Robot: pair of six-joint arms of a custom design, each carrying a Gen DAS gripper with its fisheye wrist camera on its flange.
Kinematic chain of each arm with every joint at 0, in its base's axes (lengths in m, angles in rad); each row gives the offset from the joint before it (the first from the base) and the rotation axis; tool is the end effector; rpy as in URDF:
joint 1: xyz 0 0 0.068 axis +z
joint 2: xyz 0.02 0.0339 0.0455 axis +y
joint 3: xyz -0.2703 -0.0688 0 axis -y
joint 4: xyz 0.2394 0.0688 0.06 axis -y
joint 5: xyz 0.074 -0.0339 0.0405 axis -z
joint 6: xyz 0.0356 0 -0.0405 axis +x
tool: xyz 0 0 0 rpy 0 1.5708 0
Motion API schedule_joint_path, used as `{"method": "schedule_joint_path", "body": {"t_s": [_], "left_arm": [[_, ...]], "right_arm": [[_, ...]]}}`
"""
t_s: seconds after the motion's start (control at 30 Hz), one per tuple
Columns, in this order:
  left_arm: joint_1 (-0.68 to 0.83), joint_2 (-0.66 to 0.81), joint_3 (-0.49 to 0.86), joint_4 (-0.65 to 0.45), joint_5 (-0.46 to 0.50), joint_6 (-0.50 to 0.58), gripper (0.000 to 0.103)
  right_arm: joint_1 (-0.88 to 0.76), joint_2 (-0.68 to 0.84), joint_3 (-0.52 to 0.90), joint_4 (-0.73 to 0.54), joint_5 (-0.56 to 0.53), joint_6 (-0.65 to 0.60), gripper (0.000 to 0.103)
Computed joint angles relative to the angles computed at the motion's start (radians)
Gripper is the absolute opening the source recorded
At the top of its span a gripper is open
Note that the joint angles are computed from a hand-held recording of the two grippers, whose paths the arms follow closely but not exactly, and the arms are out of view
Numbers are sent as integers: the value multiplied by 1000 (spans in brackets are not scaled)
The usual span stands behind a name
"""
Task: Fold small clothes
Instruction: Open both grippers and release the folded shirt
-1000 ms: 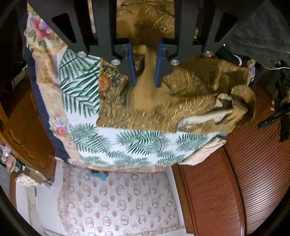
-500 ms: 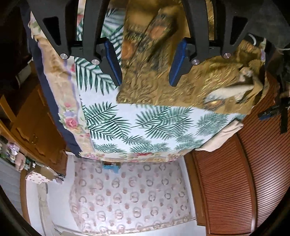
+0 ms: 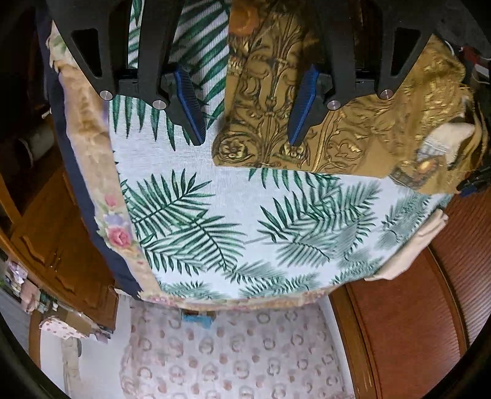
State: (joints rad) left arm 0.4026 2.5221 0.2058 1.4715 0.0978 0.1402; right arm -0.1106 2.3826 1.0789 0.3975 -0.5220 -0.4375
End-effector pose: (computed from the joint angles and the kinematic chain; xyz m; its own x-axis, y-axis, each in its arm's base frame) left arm 0.1802 0.0730 -0.0280 -0.7275 -0.1586 -0.6676 -0.2309 0.9728 0.0205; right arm 0.4013 -0.0267 0.0019 -0.6197 -0.3007 -0.7249 -0.5217 0.8479 0.0942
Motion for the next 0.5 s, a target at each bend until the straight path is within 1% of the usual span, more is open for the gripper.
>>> {"method": "schedule_joint_path", "body": {"t_s": [0.03,0.13,0.27,0.33,0.37,0.43,0.47,0.5], "left_arm": [[4,-3,8,-18,4,2,76],[15,-9,28,-60,22,2,76],[35,2,43,-75,60,-5,76],[47,-1,51,-98,92,-7,71],[56,-9,57,-125,117,-5,66],[58,-12,55,-134,139,-3,61],[54,-11,54,-134,139,1,59],[49,-3,48,-119,136,6,55]], "right_arm": [[5,13,23,-10,10,4,59],[8,22,21,19,7,15,59],[5,23,-2,38,-22,-11,60],[6,26,-6,37,-33,-28,59],[4,28,-6,32,-44,-36,57],[4,27,-14,34,-54,-49,40],[6,26,-21,40,-54,-51,37],[7,26,-25,46,-53,-51,26]]}}
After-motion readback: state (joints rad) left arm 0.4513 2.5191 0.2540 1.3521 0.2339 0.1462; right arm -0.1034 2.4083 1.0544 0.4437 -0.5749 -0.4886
